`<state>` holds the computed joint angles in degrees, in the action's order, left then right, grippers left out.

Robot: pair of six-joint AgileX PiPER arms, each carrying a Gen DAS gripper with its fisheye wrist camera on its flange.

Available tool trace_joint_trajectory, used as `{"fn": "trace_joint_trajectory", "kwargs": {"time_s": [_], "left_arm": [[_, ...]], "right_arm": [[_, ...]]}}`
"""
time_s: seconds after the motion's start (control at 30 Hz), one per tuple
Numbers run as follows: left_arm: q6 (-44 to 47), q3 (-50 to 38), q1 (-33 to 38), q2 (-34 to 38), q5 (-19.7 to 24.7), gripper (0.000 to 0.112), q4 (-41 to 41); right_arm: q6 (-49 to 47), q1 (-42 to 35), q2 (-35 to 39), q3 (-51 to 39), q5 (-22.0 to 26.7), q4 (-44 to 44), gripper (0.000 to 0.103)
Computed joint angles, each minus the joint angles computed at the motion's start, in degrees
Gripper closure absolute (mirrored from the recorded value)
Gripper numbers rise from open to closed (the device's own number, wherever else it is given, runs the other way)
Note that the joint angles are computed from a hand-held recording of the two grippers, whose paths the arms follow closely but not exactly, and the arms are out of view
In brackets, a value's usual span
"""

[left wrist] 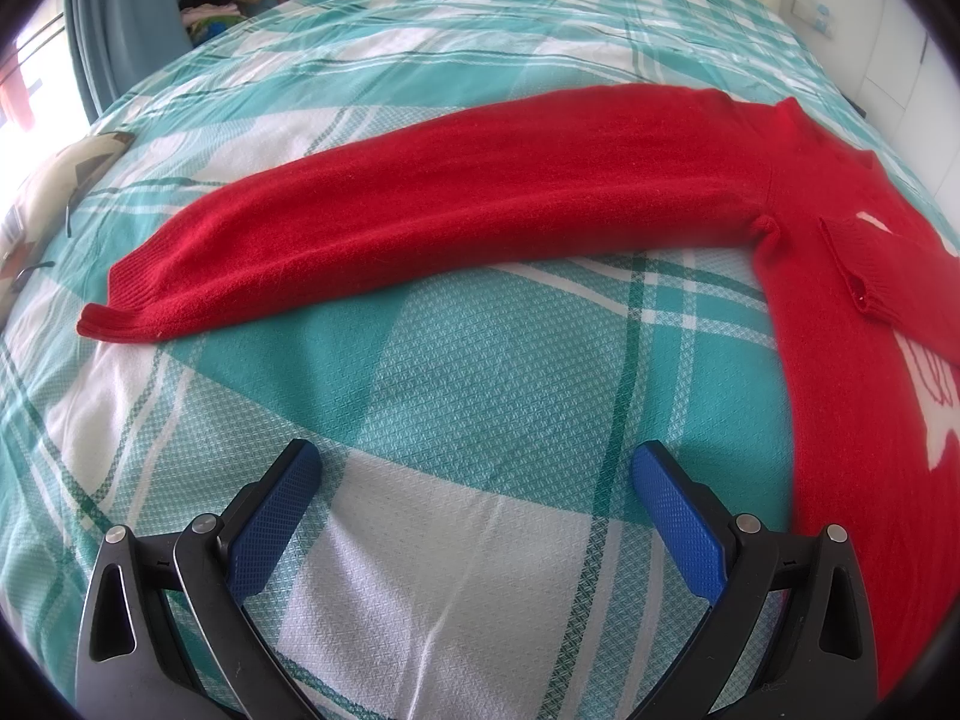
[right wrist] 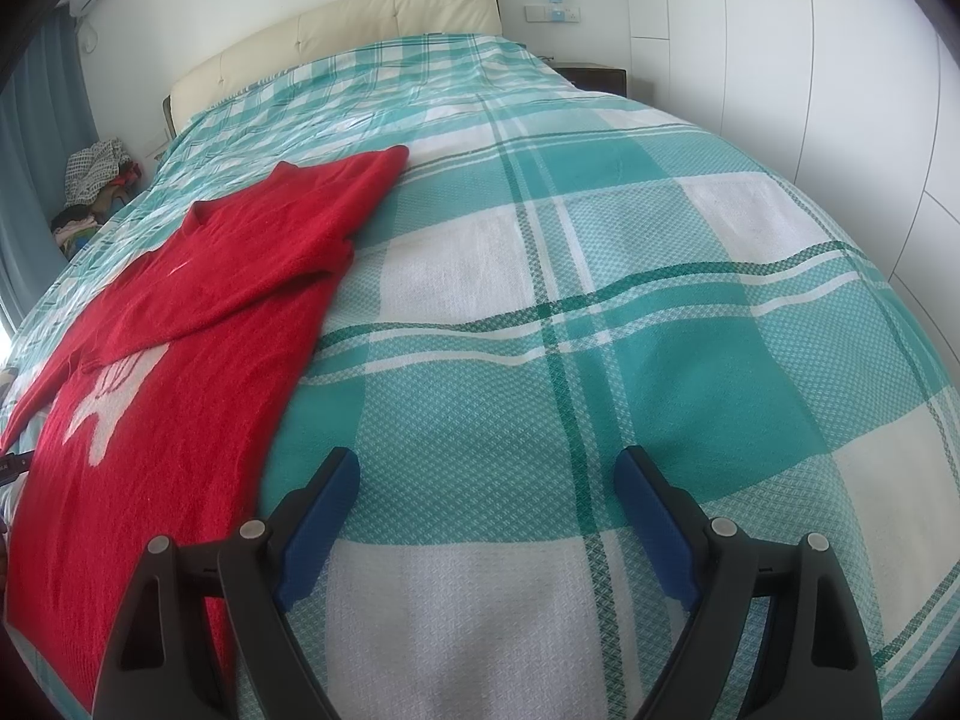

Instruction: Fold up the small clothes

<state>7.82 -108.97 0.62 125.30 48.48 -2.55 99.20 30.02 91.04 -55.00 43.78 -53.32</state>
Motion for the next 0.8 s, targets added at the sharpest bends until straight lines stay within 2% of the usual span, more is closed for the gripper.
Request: {"fn": "trace_joint_trajectory", "kwargs": {"time_s": [0.8], "left_arm": [[-0.4,0.2,-0.2,-0.8,0.3,0.01,0.5]], "right_arm": [[0.0,0.1,0.2,0.1,0.1,-0.1,0.016]]}}
